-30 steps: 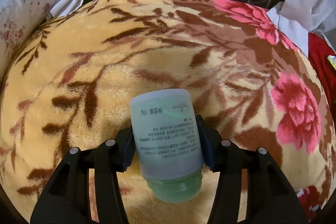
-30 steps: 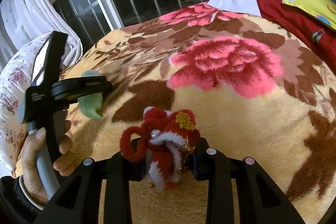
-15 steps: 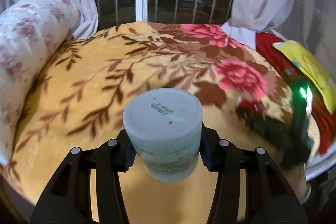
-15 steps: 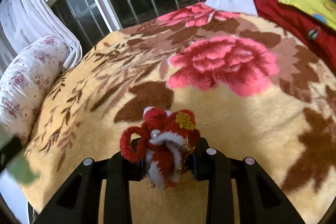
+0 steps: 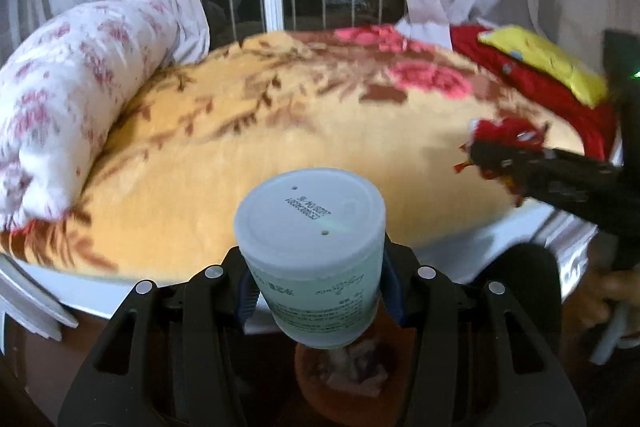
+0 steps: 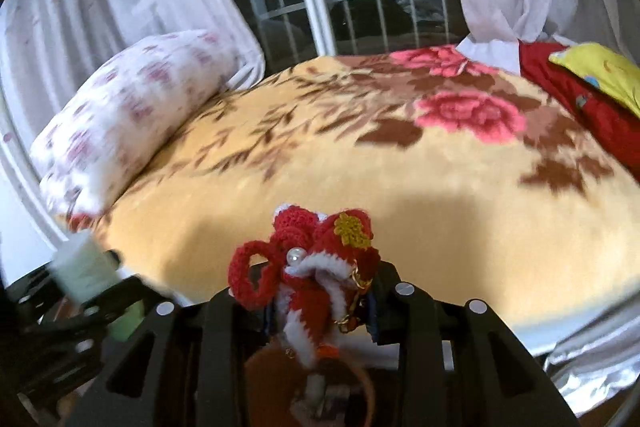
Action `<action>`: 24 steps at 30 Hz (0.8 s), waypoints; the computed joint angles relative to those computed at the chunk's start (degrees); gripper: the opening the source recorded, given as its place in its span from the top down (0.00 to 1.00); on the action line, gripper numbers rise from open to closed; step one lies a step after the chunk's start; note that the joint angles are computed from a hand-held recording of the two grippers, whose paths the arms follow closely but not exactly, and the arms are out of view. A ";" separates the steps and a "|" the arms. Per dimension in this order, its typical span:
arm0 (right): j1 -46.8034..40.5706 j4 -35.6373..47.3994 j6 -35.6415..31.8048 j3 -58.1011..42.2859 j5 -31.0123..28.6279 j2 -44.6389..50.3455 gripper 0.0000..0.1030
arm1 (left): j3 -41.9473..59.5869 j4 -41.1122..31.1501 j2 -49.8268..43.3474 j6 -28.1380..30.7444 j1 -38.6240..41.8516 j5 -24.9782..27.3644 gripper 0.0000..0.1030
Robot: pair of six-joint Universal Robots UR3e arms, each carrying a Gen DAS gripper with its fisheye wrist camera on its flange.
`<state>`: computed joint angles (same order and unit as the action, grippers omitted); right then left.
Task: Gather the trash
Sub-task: 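Carry the red ornament and white bottle into the orange bin and release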
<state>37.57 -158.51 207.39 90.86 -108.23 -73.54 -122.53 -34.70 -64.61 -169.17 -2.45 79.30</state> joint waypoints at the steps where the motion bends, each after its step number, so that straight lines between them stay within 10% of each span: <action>1: 1.35 -0.58 1.29 1.69 -0.42 -0.52 0.68 | -2.64 -0.81 1.48 0.93 1.40 -1.04 0.53; 7: 9.03 -1.74 9.28 7.16 -6.62 2.29 0.68 | -11.14 -0.81 -1.31 2.83 5.59 -4.79 0.53; 24: 6.54 4.30 13.52 4.09 2.81 13.05 0.68 | -9.91 2.23 -20.25 0.54 4.64 -2.89 0.53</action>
